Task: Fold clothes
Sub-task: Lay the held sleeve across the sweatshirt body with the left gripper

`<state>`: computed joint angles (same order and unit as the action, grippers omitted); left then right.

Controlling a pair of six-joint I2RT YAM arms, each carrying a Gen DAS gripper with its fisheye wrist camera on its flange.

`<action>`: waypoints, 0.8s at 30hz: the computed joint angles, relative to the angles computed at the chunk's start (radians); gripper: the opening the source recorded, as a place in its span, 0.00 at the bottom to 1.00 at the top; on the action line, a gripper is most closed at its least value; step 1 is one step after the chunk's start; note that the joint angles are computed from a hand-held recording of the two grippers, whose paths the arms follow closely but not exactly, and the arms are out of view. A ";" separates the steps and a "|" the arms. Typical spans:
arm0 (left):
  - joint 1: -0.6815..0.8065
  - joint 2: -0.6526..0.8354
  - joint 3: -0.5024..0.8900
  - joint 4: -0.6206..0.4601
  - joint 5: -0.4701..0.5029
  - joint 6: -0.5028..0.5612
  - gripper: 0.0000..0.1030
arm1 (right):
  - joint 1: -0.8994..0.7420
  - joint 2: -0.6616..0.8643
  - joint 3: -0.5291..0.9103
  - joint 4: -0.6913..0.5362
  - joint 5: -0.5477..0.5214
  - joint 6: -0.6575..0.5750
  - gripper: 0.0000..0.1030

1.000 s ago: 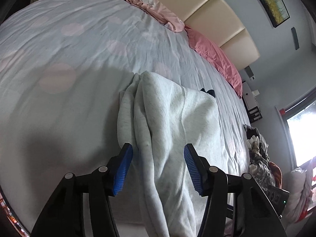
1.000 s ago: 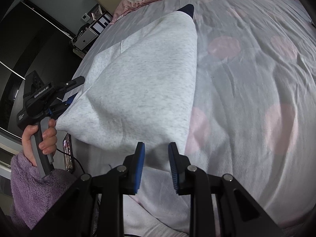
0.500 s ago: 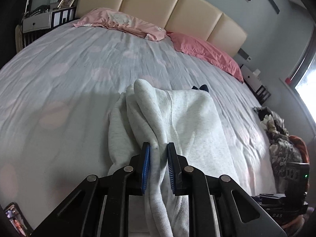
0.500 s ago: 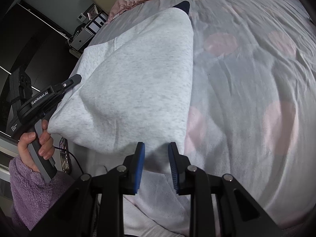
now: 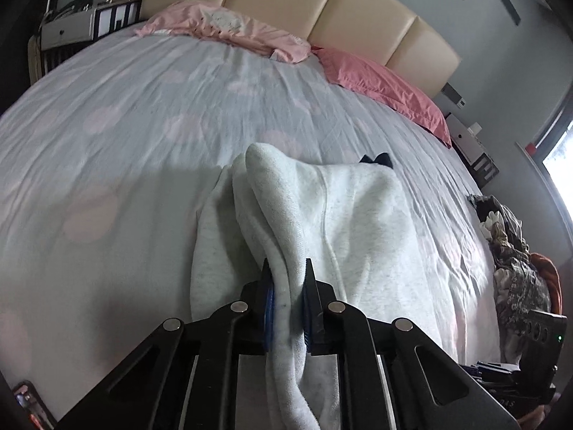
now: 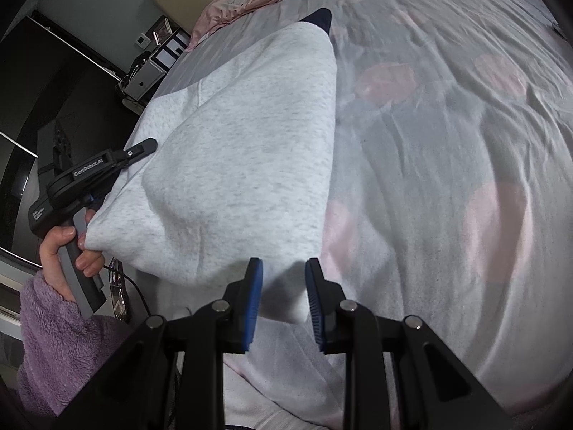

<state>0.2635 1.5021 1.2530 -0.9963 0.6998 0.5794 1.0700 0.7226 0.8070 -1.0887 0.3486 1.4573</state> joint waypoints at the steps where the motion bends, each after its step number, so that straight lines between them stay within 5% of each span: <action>1: -0.009 -0.026 0.012 -0.015 0.019 0.007 0.12 | 0.004 0.000 0.003 -0.004 0.008 0.004 0.24; 5: -0.023 -0.078 0.113 -0.093 0.083 0.048 0.11 | 0.021 -0.003 0.020 -0.025 0.035 0.008 0.24; 10: 0.025 0.035 0.212 -0.129 0.066 0.076 0.11 | 0.043 -0.013 0.036 -0.040 0.066 0.017 0.24; 16: 0.065 0.167 0.046 0.069 -0.091 0.045 0.11 | -0.006 0.022 0.048 -0.007 0.046 -0.077 0.24; 24: 0.005 0.218 -0.011 0.190 -0.206 0.056 0.12 | -0.113 0.220 0.107 0.103 -0.030 -0.256 0.25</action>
